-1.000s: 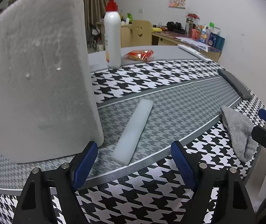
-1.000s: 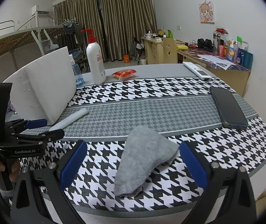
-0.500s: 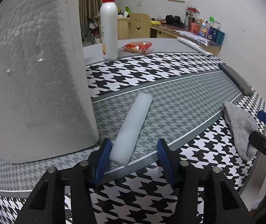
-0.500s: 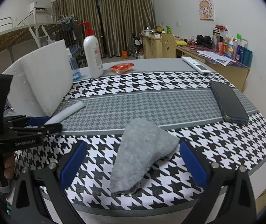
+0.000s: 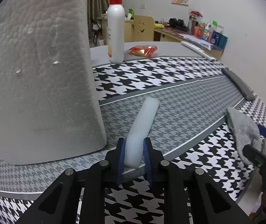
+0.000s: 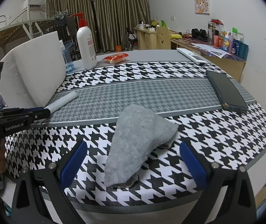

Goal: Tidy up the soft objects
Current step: 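Close the left tool on the foam stick while right tool grasps the grey cloth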

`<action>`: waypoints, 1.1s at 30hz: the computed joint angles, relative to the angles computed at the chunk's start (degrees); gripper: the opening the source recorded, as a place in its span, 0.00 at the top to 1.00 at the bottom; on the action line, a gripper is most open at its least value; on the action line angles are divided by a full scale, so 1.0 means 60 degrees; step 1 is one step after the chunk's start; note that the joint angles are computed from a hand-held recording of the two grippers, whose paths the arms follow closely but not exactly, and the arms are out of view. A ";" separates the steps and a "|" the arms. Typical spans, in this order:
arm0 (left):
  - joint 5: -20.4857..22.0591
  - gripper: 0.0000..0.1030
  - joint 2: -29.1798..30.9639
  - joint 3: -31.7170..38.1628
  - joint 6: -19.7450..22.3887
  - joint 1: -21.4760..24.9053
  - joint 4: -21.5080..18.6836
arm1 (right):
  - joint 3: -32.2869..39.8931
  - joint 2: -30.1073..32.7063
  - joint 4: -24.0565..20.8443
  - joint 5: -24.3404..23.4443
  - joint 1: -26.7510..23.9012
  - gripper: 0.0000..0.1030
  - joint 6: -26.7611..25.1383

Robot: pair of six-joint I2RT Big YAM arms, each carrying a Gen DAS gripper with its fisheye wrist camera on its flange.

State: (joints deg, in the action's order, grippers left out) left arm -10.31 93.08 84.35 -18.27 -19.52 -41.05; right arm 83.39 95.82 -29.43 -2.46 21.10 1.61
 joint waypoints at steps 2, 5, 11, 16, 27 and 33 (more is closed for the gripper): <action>0.0206 0.80 -0.0079 -0.0107 0.0117 -0.0029 0.0158 | 0.0050 0.0030 -0.0078 0.0141 0.0021 0.06 -0.0008; 0.0231 0.81 -0.0213 -0.0268 0.0280 -0.0096 0.0403 | 0.0184 0.0125 -0.0310 -0.0049 -0.0030 0.18 0.0123; 0.0380 0.81 -0.0464 -0.0568 0.0393 -0.0165 0.0776 | 0.0355 0.0244 -0.0616 0.0178 -0.0039 0.43 0.0189; 0.0467 0.82 -0.0573 -0.0691 0.0431 -0.0149 0.0875 | 0.0318 0.0171 -0.0664 0.0095 -0.0033 0.63 0.0043; 0.0469 0.77 -0.0231 -0.0257 0.0417 -0.0189 0.0148 | 0.0265 0.0119 -0.0657 -0.0085 -0.0029 0.74 -0.0121; 0.0263 0.76 -0.0029 0.0001 0.0531 -0.0253 -0.0177 | 0.0239 0.0099 -0.0626 -0.0119 -0.0021 0.74 -0.0130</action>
